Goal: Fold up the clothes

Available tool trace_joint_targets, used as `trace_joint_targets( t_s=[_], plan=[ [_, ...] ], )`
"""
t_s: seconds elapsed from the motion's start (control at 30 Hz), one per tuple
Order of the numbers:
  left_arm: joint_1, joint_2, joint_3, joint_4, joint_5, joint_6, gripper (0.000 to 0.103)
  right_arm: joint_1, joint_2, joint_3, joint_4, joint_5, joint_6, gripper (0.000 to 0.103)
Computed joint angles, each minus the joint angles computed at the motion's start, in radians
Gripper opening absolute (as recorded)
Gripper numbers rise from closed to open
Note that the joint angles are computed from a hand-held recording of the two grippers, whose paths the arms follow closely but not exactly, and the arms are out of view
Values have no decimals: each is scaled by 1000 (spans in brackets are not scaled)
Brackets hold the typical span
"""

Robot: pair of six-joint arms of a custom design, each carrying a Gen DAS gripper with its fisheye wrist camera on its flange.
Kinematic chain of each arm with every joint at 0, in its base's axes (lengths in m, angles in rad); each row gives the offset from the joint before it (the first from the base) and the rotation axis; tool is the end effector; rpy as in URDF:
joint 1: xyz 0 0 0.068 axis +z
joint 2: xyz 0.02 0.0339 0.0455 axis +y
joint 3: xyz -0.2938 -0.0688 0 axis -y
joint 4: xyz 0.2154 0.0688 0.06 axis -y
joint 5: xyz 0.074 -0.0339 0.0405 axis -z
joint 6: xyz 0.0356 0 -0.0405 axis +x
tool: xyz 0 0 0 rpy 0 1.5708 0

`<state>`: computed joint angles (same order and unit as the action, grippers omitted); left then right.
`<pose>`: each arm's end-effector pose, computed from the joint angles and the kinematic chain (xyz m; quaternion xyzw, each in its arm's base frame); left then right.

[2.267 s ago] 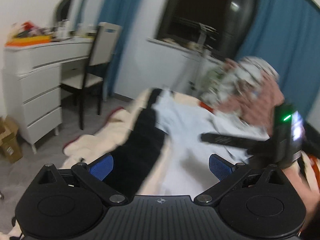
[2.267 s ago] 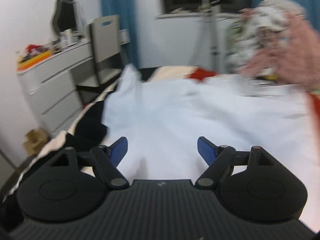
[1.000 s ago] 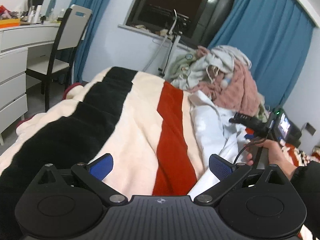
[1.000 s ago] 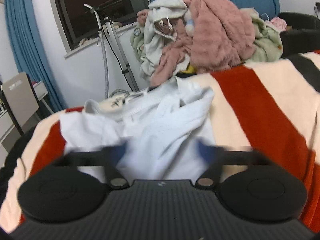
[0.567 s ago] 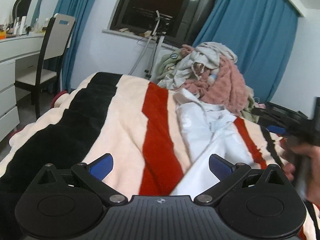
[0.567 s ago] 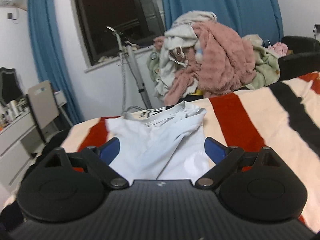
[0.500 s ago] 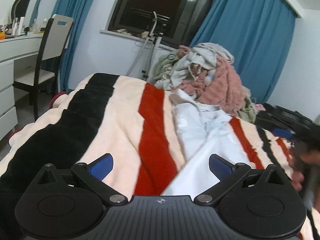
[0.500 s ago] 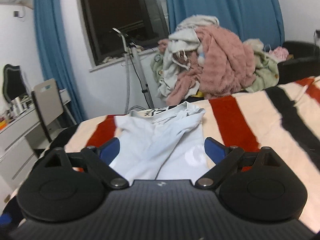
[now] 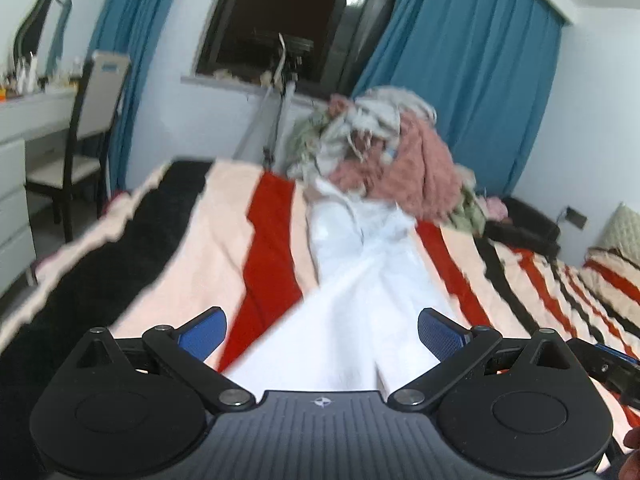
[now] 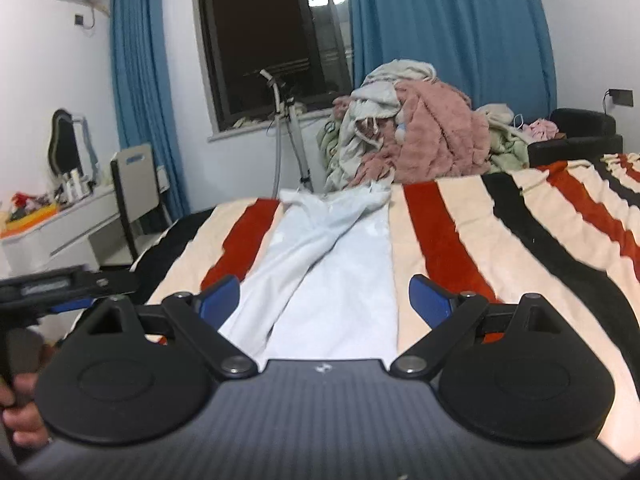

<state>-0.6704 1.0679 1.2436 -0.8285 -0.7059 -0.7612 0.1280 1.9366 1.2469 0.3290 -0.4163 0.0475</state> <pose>0.1400 -0.0815 0.4062 -0.1912 0.8334 -0.0390 0.5171 0.4238 0.0691 0.2595 -0.1498 0.7993 0.2181 0.5395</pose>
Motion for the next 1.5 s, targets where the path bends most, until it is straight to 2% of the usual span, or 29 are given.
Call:
trace_joint_targets(
  t_s=[0.27,0.6,0.93,1.27,1.43,1.5],
  plan=[
    [-95,51,-10,-55,-77,-68,103,-12,-15,-47,29,1,15,93],
    [-21,61,-11,-129,-18,-163,103,-34,-11,-50,20,28,54,93],
    [52,36,-12,-191,-4,-274,102,-56,-6,-41,-4,-8,75,93],
    [235,17,-27,-285,138,-401,99,-74,15,-15,-46,-37,100,93],
    [322,3,-68,-268,237,-434,95,-78,16,-18,-38,-38,112,93],
    [333,1,-77,-262,248,-446,92,-80,19,-12,-46,-39,115,93]
  ],
)
